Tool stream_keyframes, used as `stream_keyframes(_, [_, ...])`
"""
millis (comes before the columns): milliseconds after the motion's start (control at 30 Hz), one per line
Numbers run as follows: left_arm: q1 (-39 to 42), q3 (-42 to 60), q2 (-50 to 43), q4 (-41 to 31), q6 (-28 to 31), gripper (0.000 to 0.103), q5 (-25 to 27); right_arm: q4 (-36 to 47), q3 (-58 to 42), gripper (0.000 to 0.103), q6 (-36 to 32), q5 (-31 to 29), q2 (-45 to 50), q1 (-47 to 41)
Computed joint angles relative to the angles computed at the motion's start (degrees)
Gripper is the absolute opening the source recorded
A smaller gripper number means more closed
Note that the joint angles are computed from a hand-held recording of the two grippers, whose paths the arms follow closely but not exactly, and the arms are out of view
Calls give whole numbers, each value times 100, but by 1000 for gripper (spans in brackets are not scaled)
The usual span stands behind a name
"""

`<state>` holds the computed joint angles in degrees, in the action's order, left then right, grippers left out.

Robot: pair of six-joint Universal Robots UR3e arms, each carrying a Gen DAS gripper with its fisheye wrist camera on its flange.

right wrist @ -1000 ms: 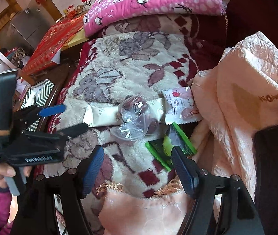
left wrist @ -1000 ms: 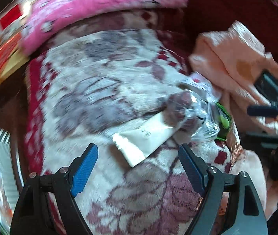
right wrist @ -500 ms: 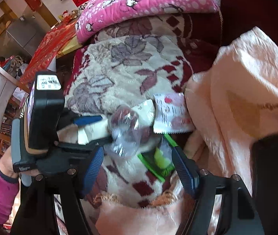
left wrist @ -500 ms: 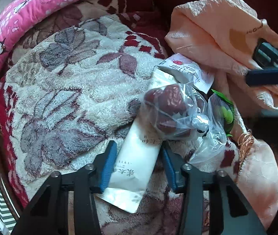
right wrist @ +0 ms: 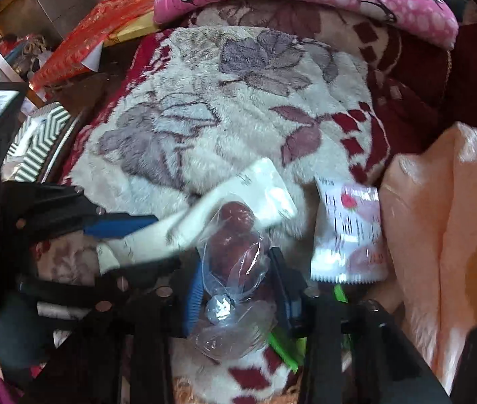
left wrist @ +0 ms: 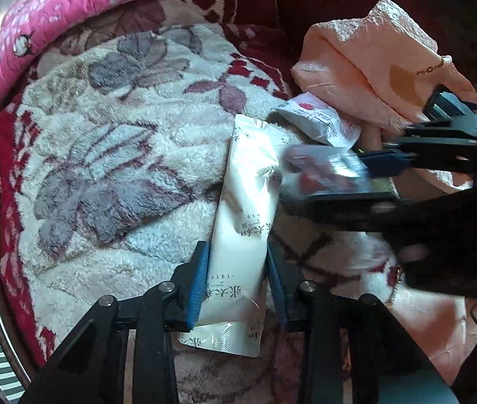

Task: Organize snacks
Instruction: 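Grasp the white sachet with left tool while right tool grasps clear bag of red candy, then carry the white sachet with left tool while right tool carries candy bag toward tray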

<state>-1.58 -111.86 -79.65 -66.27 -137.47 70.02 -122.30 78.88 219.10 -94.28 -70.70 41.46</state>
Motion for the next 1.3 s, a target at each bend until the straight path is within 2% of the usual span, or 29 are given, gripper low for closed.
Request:
stream_keyframes(133, [-332,-70,-149,543,-378,49,209,-168,654,36,363,-157,-657,79])
stream_keyframes(167, [-485,-14,-304,740,-560,58,280,-218,804,36,428,-135,-791,67])
stream_keyframes(200, [-562,63,-408,784,-669,62,313,-262,928,36,488,-132,-903,65])
stream_keyframes(267, [-735,166,-641,1005,-913,64,444,-313,1036,36,539,-142,-1006,73])
stream_keyframes(300, [-795,186,-693,1061,-974,58,557,-314,1022,35,538,-147,-1004,73])
stream_keyframes(333, [-848,185,-733,1142,-1033,44,670,-327,1030,34,542,-150,-1018,79])
stream_keyframes(367, [-808,151,-671,1146,-1034,36,684,-349,1036,32,543,-142,-1029,87])
stream_keyframes(500, [-339,298,-578,569,-1022,27,339,-475,1019,22,549,-160,-1008,134])
stream_keyframes(633, [-54,-19,-106,526,-1050,26,516,-316,703,19,543,-353,-730,236])
stream_keyframes(667, [81,-85,60,415,-1048,26,478,-429,729,21,666,-598,-733,301])
stream_keyframes(700, [249,-154,240,288,-1008,26,386,-573,828,25,731,-587,-778,277])
stream_keyframes(767, [471,-238,516,75,-947,26,310,-717,876,65,702,-290,-738,125])
stream_keyframes(800, [568,-285,641,-15,-902,26,270,-608,699,69,604,-374,-592,146])
stream_keyframes(867, [884,-346,975,-442,-724,26,84,6,47,71,325,-559,-87,168])
stream_keyframes(900, [1003,-368,1121,-620,-660,26,52,172,-125,70,247,-462,98,125])
stream_keyframes(933, [1149,-410,1298,-786,-578,26,16,140,-106,53,194,-266,175,64])
stream_keyframes(967, [1315,-456,1479,-951,-473,26,-39,261,-225,41,150,-239,325,76])
stream_keyframes(1033, [1596,-513,1795,-1235,-324,26,-89,347,-285,34,92,-373,362,147])
stream_keyframes(1067, [1801,-532,1997,-1430,-240,26,-116,193,-115,31,131,-236,212,116])
stream_keyframes(1133, [2213,-495,2322,-1845,13,26,-249,-12,26,28,188,-147,4,134])
stream_keyframes(1300, [3299,-299,3064,-2733,663,26,-470,158,-677,28,334,-400,110,560])
